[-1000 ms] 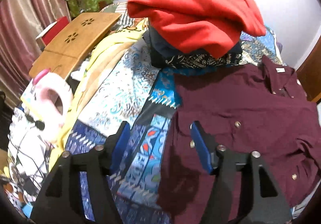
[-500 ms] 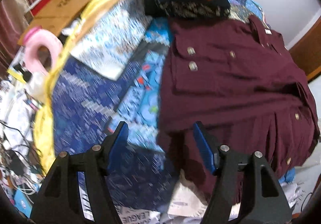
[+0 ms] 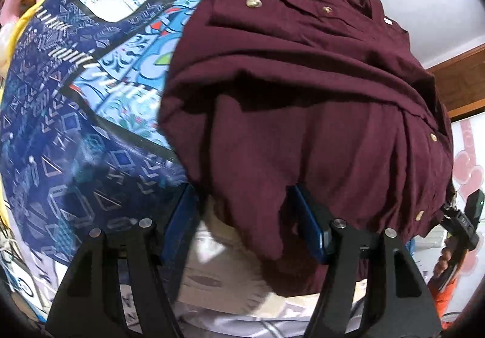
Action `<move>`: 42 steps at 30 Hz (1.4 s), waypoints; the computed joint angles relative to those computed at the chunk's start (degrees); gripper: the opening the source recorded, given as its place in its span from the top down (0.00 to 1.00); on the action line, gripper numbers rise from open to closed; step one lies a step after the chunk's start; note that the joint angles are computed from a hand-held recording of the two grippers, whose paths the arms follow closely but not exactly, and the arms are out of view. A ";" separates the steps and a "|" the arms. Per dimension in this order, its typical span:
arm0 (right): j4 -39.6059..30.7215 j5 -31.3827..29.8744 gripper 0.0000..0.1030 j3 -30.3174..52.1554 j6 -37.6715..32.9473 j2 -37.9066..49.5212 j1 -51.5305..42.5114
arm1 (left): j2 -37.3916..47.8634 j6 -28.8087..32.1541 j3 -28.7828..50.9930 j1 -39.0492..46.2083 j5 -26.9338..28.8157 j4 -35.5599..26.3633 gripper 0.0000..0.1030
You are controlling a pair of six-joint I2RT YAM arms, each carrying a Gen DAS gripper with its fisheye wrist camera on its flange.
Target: Fold large clothes
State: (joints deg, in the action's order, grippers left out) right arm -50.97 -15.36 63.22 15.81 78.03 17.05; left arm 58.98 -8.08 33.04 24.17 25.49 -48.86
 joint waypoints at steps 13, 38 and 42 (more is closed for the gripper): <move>1.84 -5.46 0.93 5.51 -1.15 -2.64 -0.18 | -4.41 -4.72 8.76 -5.75 0.36 -1.49 0.94; -0.64 -1.26 0.94 57.46 3.27 41.78 -3.02 | 41.61 -11.59 46.24 -8.01 -9.90 16.64 0.96; -3.50 1.50 0.94 61.12 2.14 46.09 -2.44 | 45.01 -9.50 47.99 -10.78 -13.81 14.84 0.96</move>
State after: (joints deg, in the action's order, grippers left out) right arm -54.47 -13.86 124.34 17.94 124.12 14.61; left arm 103.98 -17.58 81.03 13.39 11.68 -34.02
